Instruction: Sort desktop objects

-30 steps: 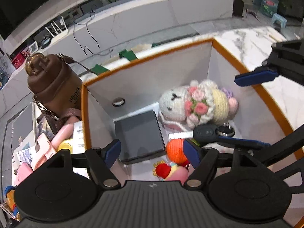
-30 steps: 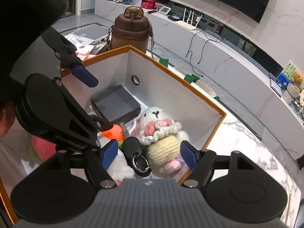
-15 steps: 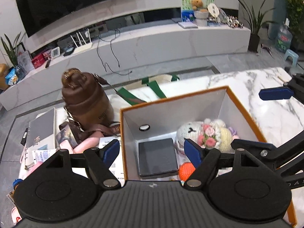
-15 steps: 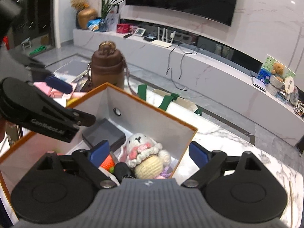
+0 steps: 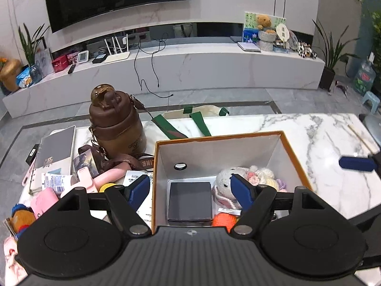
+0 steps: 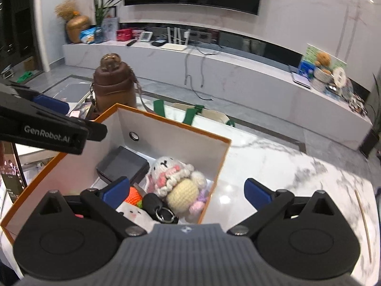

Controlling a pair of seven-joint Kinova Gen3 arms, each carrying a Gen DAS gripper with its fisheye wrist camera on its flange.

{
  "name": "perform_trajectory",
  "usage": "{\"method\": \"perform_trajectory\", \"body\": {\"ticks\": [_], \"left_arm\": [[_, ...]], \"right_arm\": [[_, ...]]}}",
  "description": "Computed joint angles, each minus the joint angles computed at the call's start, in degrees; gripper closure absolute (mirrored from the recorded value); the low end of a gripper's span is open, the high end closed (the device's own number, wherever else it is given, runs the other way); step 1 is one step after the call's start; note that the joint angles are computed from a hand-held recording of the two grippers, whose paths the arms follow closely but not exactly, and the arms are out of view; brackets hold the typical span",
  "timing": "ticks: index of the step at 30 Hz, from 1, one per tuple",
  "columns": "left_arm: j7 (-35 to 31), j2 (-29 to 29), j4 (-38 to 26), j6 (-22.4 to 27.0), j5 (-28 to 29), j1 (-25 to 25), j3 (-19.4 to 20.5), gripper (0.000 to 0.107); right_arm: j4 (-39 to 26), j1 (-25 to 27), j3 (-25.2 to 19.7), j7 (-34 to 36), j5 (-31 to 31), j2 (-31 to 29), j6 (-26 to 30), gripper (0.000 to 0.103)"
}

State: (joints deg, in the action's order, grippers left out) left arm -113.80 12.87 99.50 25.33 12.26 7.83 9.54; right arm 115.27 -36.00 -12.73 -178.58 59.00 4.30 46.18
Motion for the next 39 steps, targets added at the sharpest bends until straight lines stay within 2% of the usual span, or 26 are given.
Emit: {"method": "perform_trajectory", "body": {"ticks": [4,9,14,18,22,29,31,35,39], "left_arm": [[2.88,-1.28,2.20,-1.07,-1.09,1.20,-1.11,0.020],[6.33,-2.75,5.08,-1.71,-4.24,2.77,-1.74,0.020],[10.05,-5.32,8.52,-2.87,-6.27,3.93,-2.33,0.019],[10.75,-6.73,10.39,-2.51,-4.54,3.05,-1.95,0.018],[14.61,-7.56,12.06,-2.93,-7.02,4.05,-2.55,0.017],[16.59,-8.28,13.67,-3.31,-6.58,3.72,-2.39,0.017],[15.45,-8.15,13.68,-3.36,-4.82,2.85,-1.80,0.016],[20.12,-6.54,12.12,-1.17,-7.49,4.16,-2.82,0.014],[22.44,-5.29,11.23,0.20,-9.60,4.57,-3.01,0.014]], "right_arm": [[0.30,-1.36,-1.31,-2.43,-1.56,-0.83,3.01,0.001],[0.77,-4.83,-3.40,-5.95,-0.21,-0.54,8.99,0.001],[2.56,-6.84,-4.96,-12.32,1.22,-2.05,10.56,0.001],[3.42,-7.84,-6.14,-17.01,1.53,-2.65,11.69,0.001],[3.05,-8.59,-6.65,-17.72,1.25,-1.81,12.60,0.001],[3.46,-10.91,-6.67,-22.06,1.61,-0.50,13.85,0.001],[3.91,-11.12,-6.46,-23.96,2.05,-0.62,13.28,0.001],[3.51,-10.60,-5.73,-25.59,0.78,0.11,12.22,0.001],[1.98,-10.64,-4.82,-23.93,-1.14,1.95,12.42,0.001]]}}
